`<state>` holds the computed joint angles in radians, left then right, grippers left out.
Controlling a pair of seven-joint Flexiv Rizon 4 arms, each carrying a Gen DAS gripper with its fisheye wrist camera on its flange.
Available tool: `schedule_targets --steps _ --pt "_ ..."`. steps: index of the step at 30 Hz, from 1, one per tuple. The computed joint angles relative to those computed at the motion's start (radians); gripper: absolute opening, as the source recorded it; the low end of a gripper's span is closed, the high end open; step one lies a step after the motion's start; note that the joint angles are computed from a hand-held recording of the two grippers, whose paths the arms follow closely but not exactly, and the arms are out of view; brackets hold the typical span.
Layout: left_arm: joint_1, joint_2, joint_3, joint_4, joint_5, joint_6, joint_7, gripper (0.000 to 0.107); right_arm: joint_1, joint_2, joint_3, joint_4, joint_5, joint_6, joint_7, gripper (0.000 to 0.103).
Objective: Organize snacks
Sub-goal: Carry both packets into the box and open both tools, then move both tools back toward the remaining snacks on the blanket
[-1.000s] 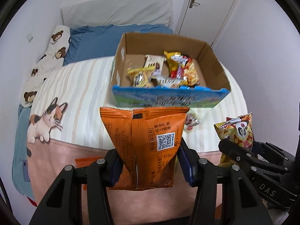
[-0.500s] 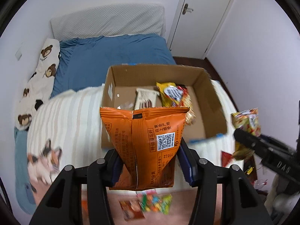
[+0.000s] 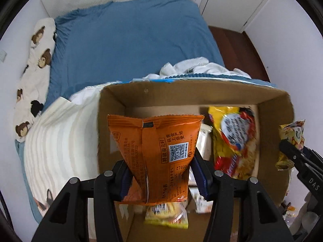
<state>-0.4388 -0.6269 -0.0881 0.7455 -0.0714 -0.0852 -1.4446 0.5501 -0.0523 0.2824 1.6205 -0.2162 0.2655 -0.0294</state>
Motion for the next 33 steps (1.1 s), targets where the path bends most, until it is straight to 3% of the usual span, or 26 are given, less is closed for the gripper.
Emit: schedule_targets --steps 1,2,3,5,6,15,33 --pt "-0.002 -0.038 0.0 -0.058 0.001 -0.045 -0.011 0.051 -0.009 -0.006 -0.007 0.001 0.025 0.003 -0.014 0.055" --pt "-0.003 -0.084 0.0 -0.132 -0.005 -0.115 -0.029 0.055 -0.017 -0.017 -0.012 -0.004 0.054 0.0 -0.033 0.067" --pt "-0.001 -0.115 0.001 -0.173 -0.014 -0.147 -0.042 0.06 -0.024 -0.029 -0.018 -0.01 0.078 -0.014 -0.051 0.088" --pt "0.0 -0.126 0.006 -0.17 -0.019 -0.123 -0.042 0.093 -0.035 -0.042 -0.023 -0.005 0.102 0.008 -0.087 0.095" --pt "-0.004 -0.127 0.008 -0.166 -0.017 -0.109 -0.043 0.098 -0.034 -0.052 -0.024 -0.013 0.097 0.0 -0.095 0.095" --pt "-0.008 -0.108 0.001 -0.102 -0.037 -0.045 -0.04 0.099 -0.035 -0.067 -0.026 0.004 0.107 0.031 -0.106 0.096" --pt "0.035 0.29 -0.03 0.422 -0.062 0.344 0.008 0.099 0.093 -0.031 0.023 -0.072 -0.08 -0.09 0.032 0.097"
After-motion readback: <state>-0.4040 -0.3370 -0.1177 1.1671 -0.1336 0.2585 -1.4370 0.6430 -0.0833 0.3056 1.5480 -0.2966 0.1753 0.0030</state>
